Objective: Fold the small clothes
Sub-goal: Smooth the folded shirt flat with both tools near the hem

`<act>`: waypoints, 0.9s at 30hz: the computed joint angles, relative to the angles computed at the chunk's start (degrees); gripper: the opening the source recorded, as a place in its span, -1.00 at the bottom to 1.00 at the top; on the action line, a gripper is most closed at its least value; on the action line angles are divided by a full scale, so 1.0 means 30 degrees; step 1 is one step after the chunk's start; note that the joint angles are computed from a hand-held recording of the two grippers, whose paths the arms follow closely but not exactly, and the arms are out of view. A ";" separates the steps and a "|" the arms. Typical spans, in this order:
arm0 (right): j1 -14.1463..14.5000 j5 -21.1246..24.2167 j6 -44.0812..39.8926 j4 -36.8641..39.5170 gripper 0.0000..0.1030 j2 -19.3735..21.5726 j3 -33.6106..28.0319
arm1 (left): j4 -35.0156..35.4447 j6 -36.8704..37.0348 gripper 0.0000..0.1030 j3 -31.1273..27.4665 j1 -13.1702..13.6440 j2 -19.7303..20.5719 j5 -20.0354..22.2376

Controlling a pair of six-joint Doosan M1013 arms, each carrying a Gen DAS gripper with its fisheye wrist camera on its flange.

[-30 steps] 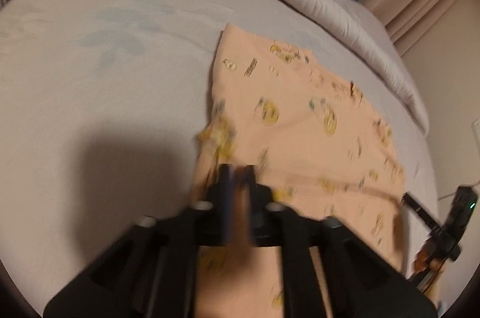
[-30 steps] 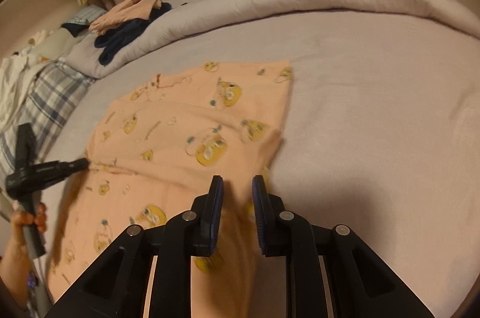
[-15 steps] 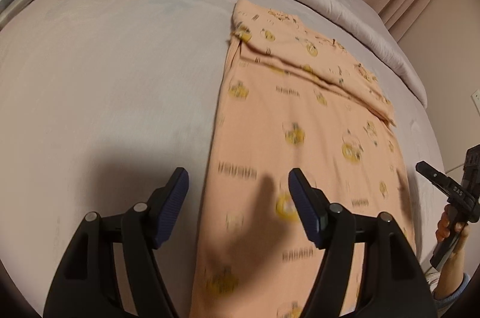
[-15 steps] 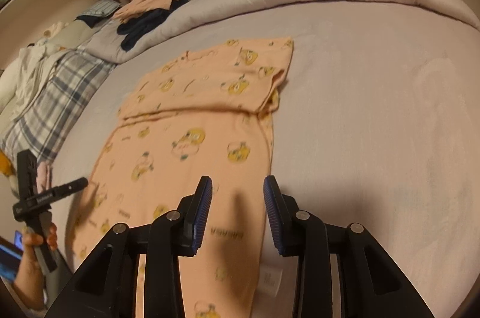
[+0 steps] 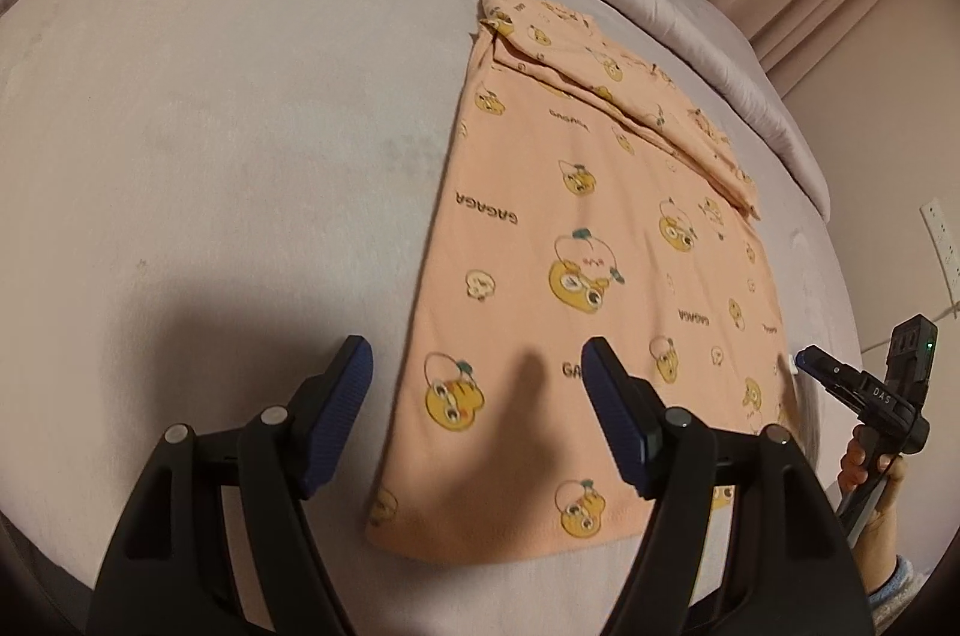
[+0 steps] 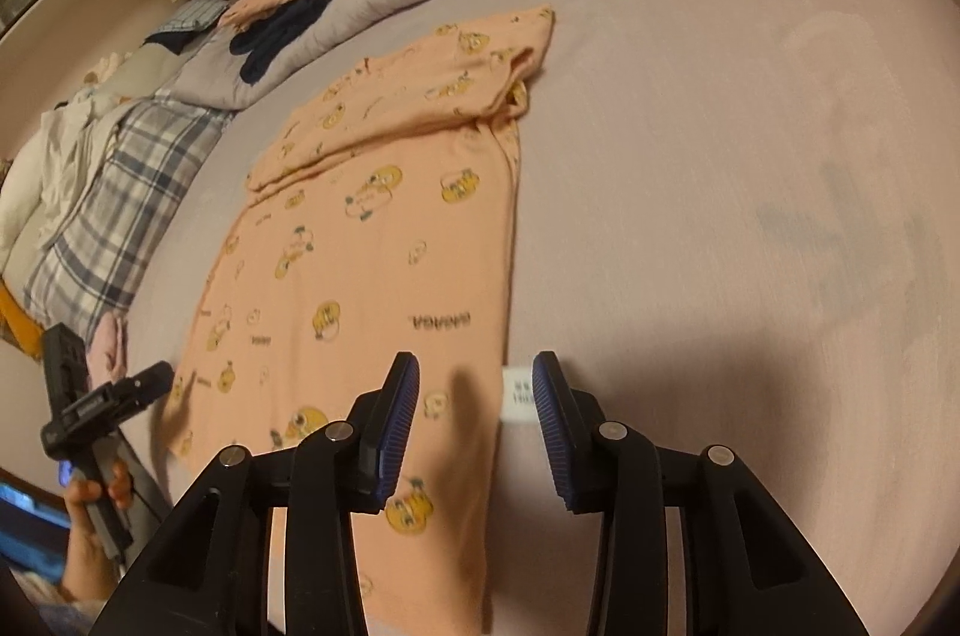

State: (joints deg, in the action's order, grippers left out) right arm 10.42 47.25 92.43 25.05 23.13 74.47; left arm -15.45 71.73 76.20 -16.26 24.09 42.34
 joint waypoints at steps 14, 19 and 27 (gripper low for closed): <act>-0.0195 0.0648 -0.0196 0.0859 -0.21 -0.0276 0.0652 | -0.0272 0.0523 0.41 0.0401 -0.0203 -0.0251 -0.0039; -0.0159 0.0919 -0.0839 0.1291 -0.19 -0.0239 0.0639 | 0.0078 0.0497 0.41 0.0462 -0.0323 -0.0301 -0.0018; -0.0156 0.1275 -0.1550 0.1998 -0.18 -0.0108 0.0563 | 0.0756 0.0406 0.41 0.0347 -0.0509 -0.0238 0.0164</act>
State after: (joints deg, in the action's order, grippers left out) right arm 9.95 51.08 87.78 31.04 22.80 76.16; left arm -13.19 72.94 77.24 -17.79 23.38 42.83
